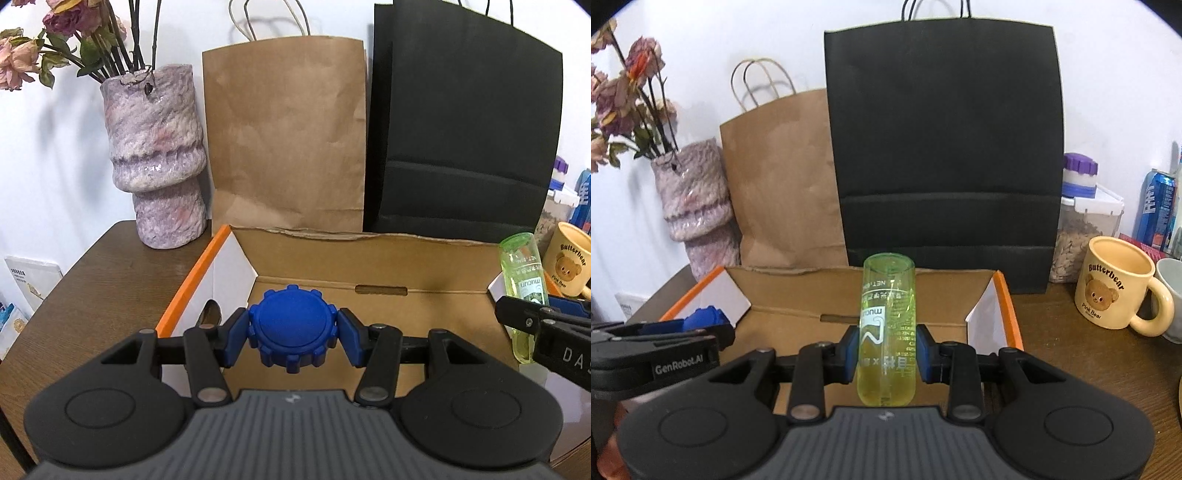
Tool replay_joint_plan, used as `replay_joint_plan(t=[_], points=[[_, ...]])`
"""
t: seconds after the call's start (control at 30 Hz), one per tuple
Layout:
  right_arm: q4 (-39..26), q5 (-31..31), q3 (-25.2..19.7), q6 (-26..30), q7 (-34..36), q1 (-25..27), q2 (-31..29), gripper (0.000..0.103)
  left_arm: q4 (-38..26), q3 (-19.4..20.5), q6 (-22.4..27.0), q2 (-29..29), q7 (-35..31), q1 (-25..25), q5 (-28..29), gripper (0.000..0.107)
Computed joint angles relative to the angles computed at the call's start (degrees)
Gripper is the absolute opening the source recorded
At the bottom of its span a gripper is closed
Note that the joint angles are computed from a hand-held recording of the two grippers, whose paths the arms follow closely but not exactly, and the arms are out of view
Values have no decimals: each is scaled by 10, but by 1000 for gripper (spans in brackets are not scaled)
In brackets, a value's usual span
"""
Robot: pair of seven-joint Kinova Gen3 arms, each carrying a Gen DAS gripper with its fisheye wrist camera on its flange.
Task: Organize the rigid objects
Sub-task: 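Lower the blue cap into the box with the left gripper while the right releases the bottle inside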
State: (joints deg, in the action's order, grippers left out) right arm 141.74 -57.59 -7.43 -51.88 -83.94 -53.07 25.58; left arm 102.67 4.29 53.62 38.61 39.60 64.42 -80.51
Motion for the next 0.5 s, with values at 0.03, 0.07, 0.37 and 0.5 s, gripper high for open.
replay_joint_plan(t=[0.03,0.07,0.37,0.5], points=[[-1,-3,0,2,2,0,-1,31,-2,1,1,0,-5,-2,5,56],[-1,-13,2,-1,7,-5,-1,36,-3,1,1,0,-7,-3,8,68],[-3,-94,-6,-40,39,-22,-4,103,-13,-2,25,5,-13,0,26,103],[-3,-95,-10,-39,39,-15,-5,103,-15,-6,24,5,-17,2,33,103]])
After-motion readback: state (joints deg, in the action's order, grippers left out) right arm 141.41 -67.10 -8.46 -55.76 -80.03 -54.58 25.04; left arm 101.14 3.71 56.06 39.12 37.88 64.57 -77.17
